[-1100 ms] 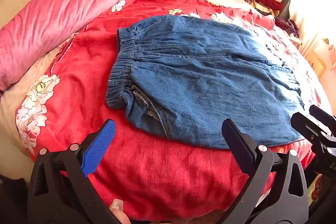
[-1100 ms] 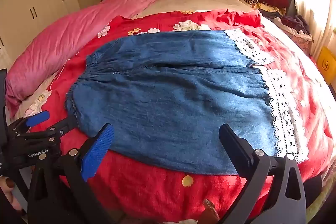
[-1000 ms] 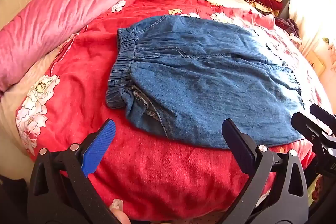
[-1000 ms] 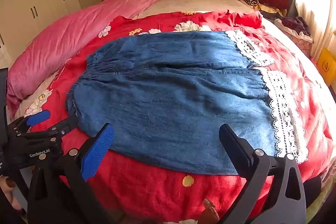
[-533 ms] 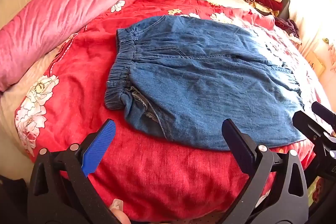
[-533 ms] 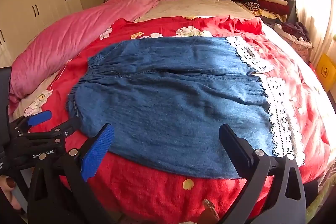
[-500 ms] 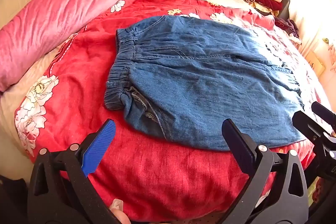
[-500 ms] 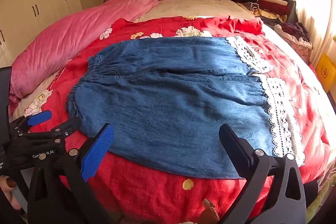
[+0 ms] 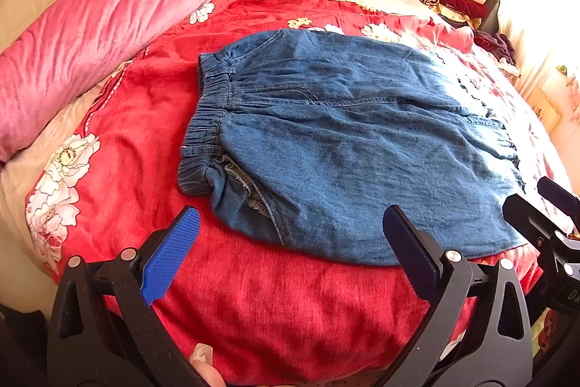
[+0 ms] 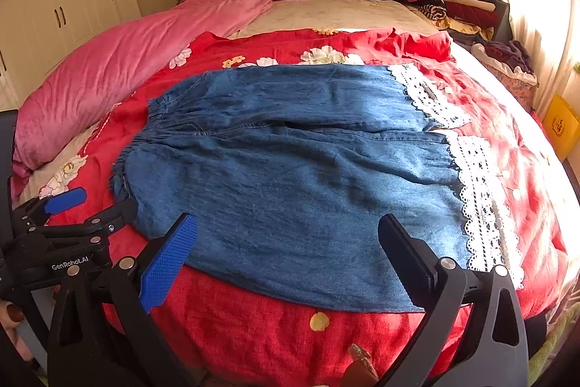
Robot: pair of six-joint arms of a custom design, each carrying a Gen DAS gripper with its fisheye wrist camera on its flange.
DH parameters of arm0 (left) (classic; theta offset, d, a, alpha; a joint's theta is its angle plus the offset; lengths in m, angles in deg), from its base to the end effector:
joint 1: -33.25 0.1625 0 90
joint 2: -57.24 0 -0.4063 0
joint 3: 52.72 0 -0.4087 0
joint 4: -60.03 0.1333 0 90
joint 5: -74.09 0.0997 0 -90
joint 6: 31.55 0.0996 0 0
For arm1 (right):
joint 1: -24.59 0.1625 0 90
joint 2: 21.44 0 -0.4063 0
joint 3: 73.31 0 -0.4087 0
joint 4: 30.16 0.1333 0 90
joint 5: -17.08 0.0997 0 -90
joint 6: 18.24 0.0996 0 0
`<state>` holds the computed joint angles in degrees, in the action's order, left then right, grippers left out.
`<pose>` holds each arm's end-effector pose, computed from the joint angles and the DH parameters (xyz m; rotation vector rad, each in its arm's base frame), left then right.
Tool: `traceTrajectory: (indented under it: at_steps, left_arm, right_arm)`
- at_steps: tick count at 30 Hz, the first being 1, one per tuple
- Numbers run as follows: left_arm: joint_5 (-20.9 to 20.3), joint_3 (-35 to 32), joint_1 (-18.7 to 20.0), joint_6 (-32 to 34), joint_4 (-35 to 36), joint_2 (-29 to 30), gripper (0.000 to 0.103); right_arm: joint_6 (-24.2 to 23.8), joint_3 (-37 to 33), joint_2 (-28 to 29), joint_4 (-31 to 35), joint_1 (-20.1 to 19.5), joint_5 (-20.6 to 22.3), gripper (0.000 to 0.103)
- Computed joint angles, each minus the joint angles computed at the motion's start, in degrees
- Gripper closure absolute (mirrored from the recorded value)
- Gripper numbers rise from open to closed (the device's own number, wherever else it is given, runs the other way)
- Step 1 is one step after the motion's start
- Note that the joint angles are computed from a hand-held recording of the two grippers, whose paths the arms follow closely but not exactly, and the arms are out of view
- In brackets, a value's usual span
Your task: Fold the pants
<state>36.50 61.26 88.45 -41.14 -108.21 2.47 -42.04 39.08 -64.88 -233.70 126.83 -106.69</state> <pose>-0.1440 -0.5790 0.1184 0.3161 2.2812 -0.7829 0.1972 -0.5414 0.0715 0.4480 -2.3208 0.8852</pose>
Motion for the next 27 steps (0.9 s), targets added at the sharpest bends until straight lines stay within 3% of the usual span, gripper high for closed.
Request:
traceTrajectory:
  at_steps: [27]
  left_arm:
    - [-1.29,-2.46,0.93,1.45,0.72,1.24,0.008]
  right_arm:
    - [-0.71,-1.64,0.65,1.57,-0.97,-0.11,0.004]
